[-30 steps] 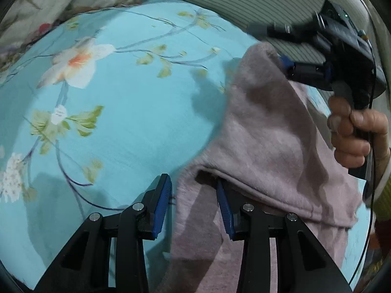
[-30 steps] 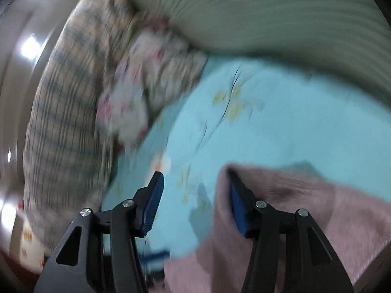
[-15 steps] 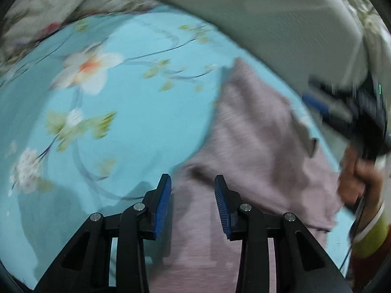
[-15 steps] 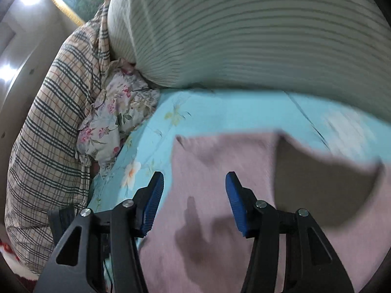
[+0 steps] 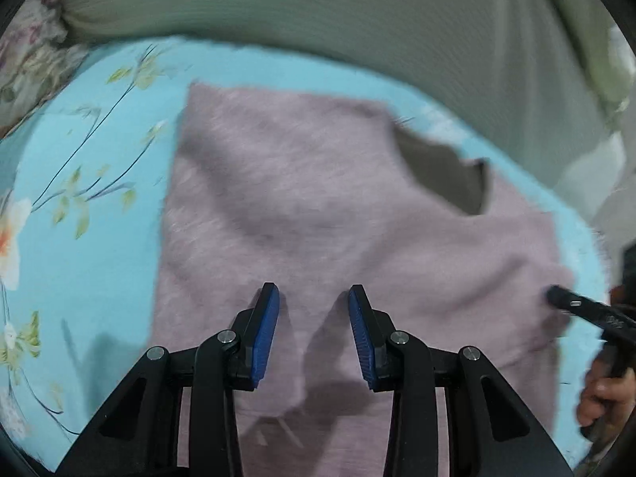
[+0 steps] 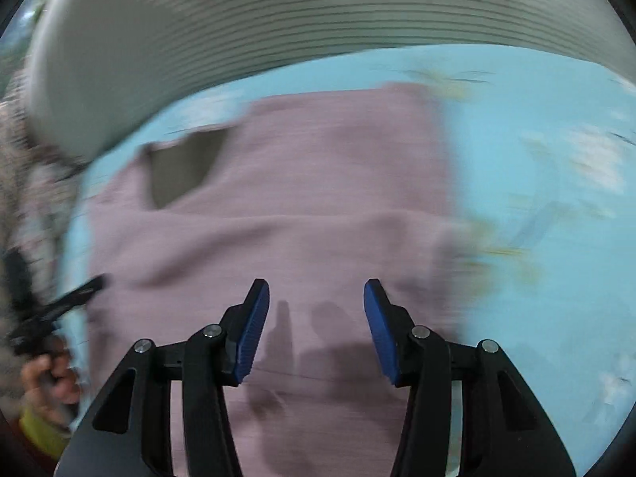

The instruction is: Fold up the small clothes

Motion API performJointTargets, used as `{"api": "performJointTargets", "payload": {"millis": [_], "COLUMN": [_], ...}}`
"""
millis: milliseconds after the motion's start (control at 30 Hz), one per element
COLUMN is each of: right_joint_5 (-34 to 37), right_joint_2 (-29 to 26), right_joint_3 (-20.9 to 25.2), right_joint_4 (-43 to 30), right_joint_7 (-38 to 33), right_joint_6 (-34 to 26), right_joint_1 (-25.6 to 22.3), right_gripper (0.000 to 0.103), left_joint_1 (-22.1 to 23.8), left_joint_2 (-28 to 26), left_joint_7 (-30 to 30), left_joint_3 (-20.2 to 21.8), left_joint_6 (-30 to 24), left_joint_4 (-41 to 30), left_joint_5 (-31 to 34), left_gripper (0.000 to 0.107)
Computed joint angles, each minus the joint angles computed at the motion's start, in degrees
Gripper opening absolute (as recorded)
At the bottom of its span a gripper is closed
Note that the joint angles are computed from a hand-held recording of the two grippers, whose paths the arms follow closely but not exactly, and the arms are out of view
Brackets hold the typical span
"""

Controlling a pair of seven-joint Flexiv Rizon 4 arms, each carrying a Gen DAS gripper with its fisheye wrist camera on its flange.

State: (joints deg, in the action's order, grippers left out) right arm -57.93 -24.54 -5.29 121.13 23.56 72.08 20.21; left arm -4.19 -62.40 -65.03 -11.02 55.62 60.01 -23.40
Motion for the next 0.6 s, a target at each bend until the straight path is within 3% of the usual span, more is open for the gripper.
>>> {"api": "performJointTargets", "payload": {"millis": [100, 167, 267, 467, 600], "right_joint_5": [-8.3, -8.0, -14.5, -14.1, -13.0], "right_joint_2": [4.1, 6.6, 8.4, 9.6, 9.4], "right_joint_3": [-3.1, -1.3, -0.5, 5.7, 8.4], "right_joint_4": [4.7, 6.1, 7.5, 7.6, 8.0], "right_joint_7": [11.0, 12.4, 18.9, 17.3, 15.7], "right_joint_6": [1.1, -3.5, -1.5, -2.8, -1.3], "right_joint_1": [0.1, -0.2, -2.2, -4.2, -3.6], "right_gripper": [0.041, 0.042, 0.042, 0.043, 0.044], "left_joint_1": [2.2, 2.0, 3.5, 6.8, 9.5], "left_joint_2": [0.6, 1.8, 5.3, 14.2, 19.0], "left_joint_7": [1.0, 0.2, 1.7, 5.3, 8.3], "left_joint_3": [-1.9, -0.3, -0.4, -1.0, -2.3], "left_joint_6": [-0.4, -0.1, 1.5, 6.3, 7.8], "left_joint_4": [2.0, 3.0, 8.5, 23.7, 33.1], "left_joint_5": [-2.2, -1.5, -1.5, -3.0, -5.8], "left_gripper": [0.036, 0.035, 0.037, 0.052, 0.055]}}
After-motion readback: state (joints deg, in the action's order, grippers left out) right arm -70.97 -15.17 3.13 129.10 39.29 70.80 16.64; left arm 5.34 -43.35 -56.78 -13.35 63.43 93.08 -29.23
